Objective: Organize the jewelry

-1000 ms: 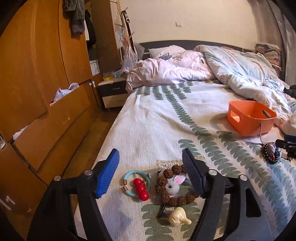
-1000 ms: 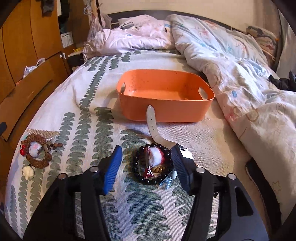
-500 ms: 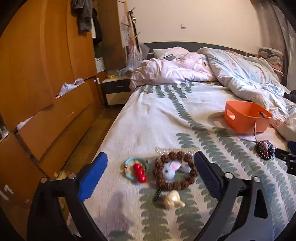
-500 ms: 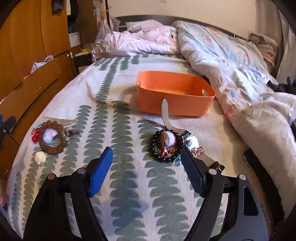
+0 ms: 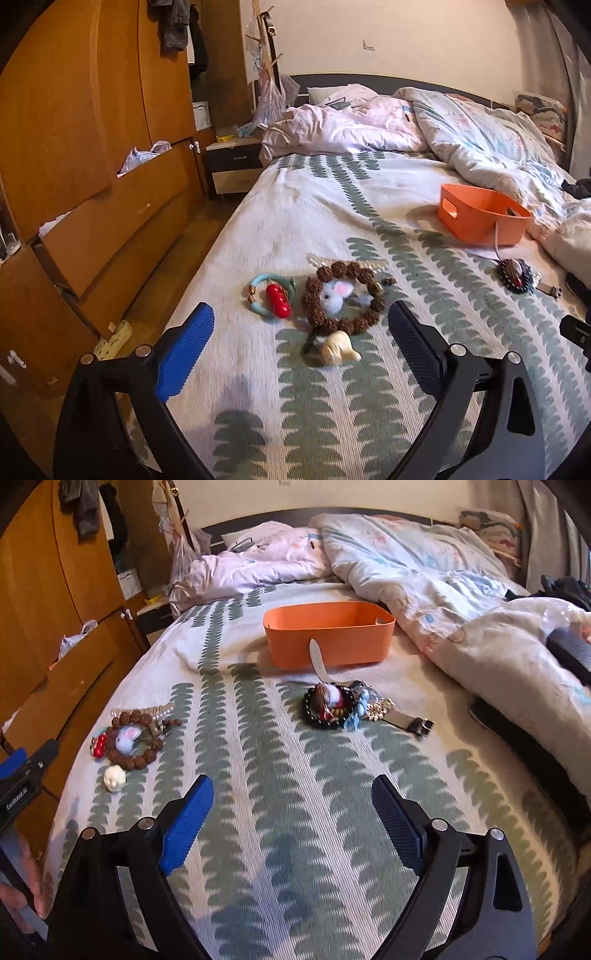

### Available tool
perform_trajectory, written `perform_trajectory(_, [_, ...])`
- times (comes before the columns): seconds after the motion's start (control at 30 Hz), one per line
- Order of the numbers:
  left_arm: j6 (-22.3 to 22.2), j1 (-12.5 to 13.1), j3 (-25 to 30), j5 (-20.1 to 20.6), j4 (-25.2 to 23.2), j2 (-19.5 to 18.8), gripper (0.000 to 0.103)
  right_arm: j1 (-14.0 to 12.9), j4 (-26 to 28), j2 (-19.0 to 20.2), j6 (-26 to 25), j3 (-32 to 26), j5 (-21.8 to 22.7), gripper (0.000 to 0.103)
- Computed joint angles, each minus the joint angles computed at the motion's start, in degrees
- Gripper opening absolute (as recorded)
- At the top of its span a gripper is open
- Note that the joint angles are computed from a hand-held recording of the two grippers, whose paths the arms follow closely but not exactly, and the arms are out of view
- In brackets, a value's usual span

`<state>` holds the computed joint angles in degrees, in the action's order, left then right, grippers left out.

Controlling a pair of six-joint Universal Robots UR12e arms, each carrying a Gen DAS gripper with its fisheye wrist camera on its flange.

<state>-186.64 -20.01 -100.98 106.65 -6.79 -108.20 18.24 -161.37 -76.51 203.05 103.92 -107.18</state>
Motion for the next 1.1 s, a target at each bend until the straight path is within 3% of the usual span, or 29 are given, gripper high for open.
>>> perform_trajectory(0.23, [0.2,-0.2,-1.0,0.7,1.2,0.3,0.097,0.4,-0.8,0.1,-0.8,0.4,-0.8,0.089])
perform_trajectory(0.63, [-0.7,0.4,0.1,0.3,-4.0,0.1,0.097,-0.2,-0.8,0.4,0.4,0.2,0.3,0.089])
perform_trajectory(0.77, [1.4,-0.3,0.4,2.9,-3.6,-0.5,0.097,-0.3,-0.4,0.7,0.2,0.0,0.9,0.089])
perform_trajectory(1.1, [4.4,-1.0,0.6,4.2,-2.6,-0.9,0.097,0.0,-0.5,1.0,0.0,-0.3,0.7,0.089])
